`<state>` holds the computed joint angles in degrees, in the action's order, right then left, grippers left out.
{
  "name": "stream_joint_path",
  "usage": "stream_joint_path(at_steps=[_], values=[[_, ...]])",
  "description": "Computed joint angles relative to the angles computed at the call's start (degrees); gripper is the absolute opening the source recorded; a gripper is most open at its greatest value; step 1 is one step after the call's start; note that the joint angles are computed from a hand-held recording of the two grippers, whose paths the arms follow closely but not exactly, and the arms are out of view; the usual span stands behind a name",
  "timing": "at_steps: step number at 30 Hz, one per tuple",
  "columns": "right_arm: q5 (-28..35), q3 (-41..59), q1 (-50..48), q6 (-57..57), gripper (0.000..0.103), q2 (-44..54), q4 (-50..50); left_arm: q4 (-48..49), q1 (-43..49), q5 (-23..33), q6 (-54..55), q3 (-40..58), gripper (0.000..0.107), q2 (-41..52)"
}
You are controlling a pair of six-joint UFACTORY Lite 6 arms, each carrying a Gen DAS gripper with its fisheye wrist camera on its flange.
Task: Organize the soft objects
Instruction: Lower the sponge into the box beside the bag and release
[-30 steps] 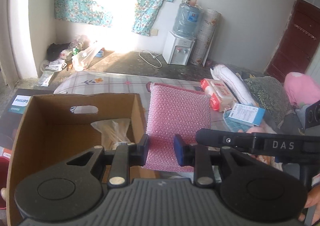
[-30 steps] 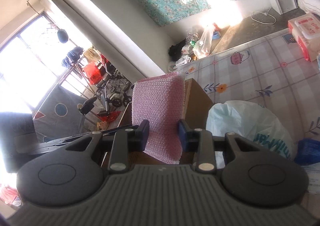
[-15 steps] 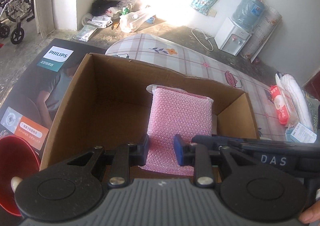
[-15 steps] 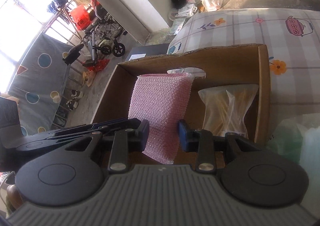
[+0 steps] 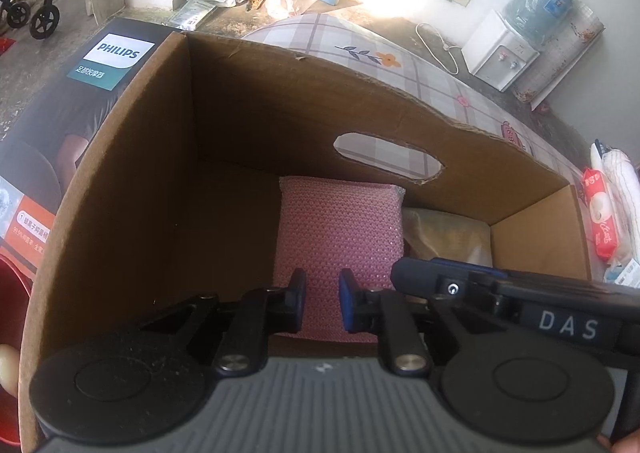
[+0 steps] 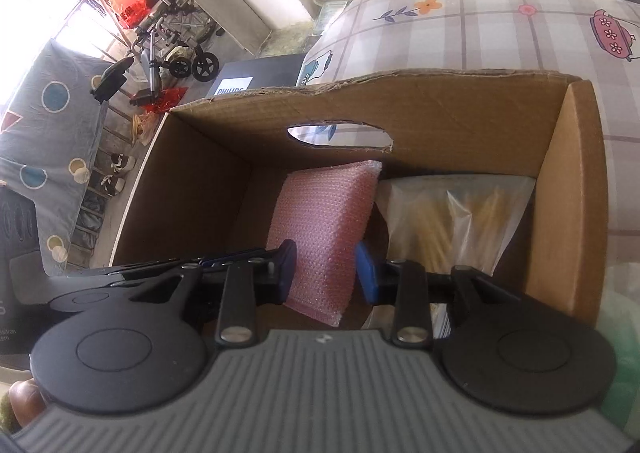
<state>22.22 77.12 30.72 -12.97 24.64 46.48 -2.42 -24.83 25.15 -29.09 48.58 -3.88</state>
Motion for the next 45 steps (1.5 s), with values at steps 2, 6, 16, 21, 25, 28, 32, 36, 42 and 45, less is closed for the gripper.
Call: stream_joint_path(at_steps=[2, 6, 16, 21, 25, 28, 32, 36, 42, 45], values=[[-0.3, 0.0, 0.1, 0.3, 0.032, 0.0, -0.4, 0.3, -0.1, 0.3, -0.4, 0.4, 0.019, 0.3], [-1.1, -0.6, 0.3, 0.5, 0.032, -0.7, -0.5, 4.9, -1.5, 1.1, -5.6, 0.8, 0.026, 0.4], [-5.5, -9.5, 1.1, -8.0, 0.032, -13.3, 6.8, 14.2, -4.3, 4.6, -12.0, 7.0, 0.028, 6.6], [-5.0, -14.0, -0.4, -11.5, 0.033, -19.7, 9.1, 20.3, -7.5, 8.3, -13.5, 8.7, 0.028, 7.9], [-4.3, -16.4, -1.7, -12.7, 0.033, -22.3, 10.0, 23.4, -8.7, 9.6, -16.3, 8.4, 0.023, 5.9], [-3.7, -18.2, -2.7, -16.5, 0.033, -23.8, 14.0, 21.9, -8.3, 8.0, -15.6, 8.2, 0.026, 3.8], [-3.0, -20.9, -3.5, -21.1, 0.033, -27.0, 18.8, 25.6, -9.8, 11.7, -19.7, 13.4, 0.03, 8.2], [-2.1, -23.3, -4.3, -22.1, 0.033, -30.2, 19.9, 26.6, -8.7, 12.5, -22.8, 16.9, 0.03, 13.0], [-0.4, -27.6, -6.9, -22.3, 0.033, -34.8, 20.0, 24.5, -8.6, 11.6, -19.2, 17.8, 0.029, 15.7], [0.1, -29.4, -8.1, -22.1, 0.033, -36.6, 19.5, 22.2, -9.1, 12.0, -17.0, 18.1, 0.029, 15.4]])
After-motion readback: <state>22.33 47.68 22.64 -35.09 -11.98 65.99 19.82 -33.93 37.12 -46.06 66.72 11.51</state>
